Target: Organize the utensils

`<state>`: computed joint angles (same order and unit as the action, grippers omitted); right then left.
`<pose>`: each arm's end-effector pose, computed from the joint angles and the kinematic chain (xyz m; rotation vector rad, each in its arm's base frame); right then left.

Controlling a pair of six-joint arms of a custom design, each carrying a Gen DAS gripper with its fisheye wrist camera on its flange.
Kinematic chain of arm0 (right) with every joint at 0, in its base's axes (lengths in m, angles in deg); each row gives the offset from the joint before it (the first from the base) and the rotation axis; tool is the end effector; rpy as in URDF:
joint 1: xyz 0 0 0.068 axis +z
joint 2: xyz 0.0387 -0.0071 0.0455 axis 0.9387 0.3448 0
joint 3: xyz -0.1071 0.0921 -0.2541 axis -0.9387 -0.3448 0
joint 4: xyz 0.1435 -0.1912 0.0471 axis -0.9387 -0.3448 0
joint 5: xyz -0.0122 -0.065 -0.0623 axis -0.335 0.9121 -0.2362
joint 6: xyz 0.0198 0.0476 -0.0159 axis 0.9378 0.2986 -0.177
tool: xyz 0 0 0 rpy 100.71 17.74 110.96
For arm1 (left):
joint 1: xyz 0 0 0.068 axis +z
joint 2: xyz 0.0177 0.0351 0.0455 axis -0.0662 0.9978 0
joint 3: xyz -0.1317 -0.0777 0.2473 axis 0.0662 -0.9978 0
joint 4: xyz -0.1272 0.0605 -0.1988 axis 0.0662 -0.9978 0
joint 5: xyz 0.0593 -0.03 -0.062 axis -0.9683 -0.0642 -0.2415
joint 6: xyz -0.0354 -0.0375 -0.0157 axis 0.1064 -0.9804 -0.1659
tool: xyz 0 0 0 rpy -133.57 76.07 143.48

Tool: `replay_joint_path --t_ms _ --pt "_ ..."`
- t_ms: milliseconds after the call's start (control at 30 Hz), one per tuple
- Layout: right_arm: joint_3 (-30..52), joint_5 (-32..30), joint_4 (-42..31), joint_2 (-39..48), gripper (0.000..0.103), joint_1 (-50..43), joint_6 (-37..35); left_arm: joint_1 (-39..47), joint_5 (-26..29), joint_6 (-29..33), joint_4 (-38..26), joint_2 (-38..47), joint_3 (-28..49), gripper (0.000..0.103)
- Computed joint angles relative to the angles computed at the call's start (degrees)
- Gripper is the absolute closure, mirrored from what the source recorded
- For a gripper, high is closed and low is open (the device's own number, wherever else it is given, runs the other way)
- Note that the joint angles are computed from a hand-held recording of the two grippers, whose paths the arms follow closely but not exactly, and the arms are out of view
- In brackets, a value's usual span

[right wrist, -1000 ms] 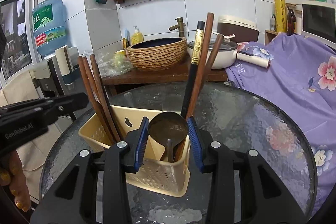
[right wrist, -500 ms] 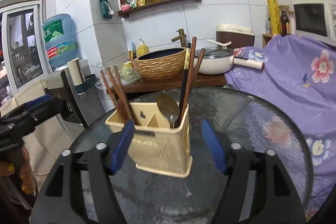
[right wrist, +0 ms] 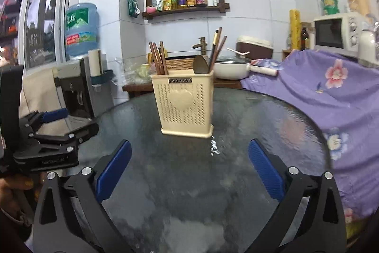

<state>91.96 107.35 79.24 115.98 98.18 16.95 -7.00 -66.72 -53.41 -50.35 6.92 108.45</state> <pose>0.1595 0.0672 0.2475 0.0620 1.8940 0.0167 0.2313 -0.0212 0.2492 0.4153 1.9505 -0.1335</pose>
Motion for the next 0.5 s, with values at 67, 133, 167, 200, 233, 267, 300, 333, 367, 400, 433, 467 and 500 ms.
replay_joint_path --t_ms 67,133,167,200,233,267,300,333,367,400,433,467,500 --pt "-1.9 7.1 -2.7 -2.9 0.006 6.1 1.2 1.0 1.4 -0.5 -0.9 -2.0 -2.1 0.006" --pt "-2.9 11.3 -5.5 -5.2 0.006 10.7 3.0 2.5 3.2 -0.8 -2.2 -4.0 -3.6 0.006" --pt "-3.0 13.8 -7.4 -6.4 0.006 13.3 4.2 3.1 3.8 -0.5 -2.4 -5.2 -4.4 0.006" --pt "-3.2 15.3 -8.7 -7.4 0.006 15.1 5.1 3.4 3.7 -0.3 -2.5 -6.3 -5.1 0.006" --pt "-3.3 17.2 -10.4 -8.7 0.006 17.5 6.1 3.7 3.6 -0.3 -2.7 -7.2 -5.6 0.006" --pt "-3.2 19.1 -12.2 -9.6 0.006 19.8 7.1 4.1 3.8 -0.3 -3.2 -8.1 -5.9 0.006" --pt "-3.0 20.0 -13.1 -9.7 0.006 21.0 7.7 5.2 5.1 -0.4 -4.1 -9.2 -6.0 0.006" --pt "-2.8 20.9 -14.2 -10.0 0.006 22.3 8.4 5.6 5.7 -0.7 -4.7 -9.8 -6.2 0.006" --pt "-2.6 22.2 -15.1 -9.9 0.006 23.9 9.3 6.4 6.7 -0.9 -5.5 -10.3 -6.2 0.006" --pt "-2.5 23.0 -15.2 -9.7 0.006 24.7 9.6 7.3 8.1 -0.9 -6.8 -10.7 -5.9 0.006" --pt "-2.6 23.3 -15.1 -9.6 0.006 25.2 9.8 7.5 8.2 -0.9 -7.7 -11.0 -5.8 0.006" --pt "-2.7 23.2 -15.0 -9.7 0.006 25.3 9.8 7.5 8.1 -0.8 -8.3 -11.4 -5.8 0.006" --pt "-2.9 23.3 -14.8 -9.5 0.006 25.6 10.2 7.5 8.0 -0.6 -8.7 -11.6 -5.7 0.006"
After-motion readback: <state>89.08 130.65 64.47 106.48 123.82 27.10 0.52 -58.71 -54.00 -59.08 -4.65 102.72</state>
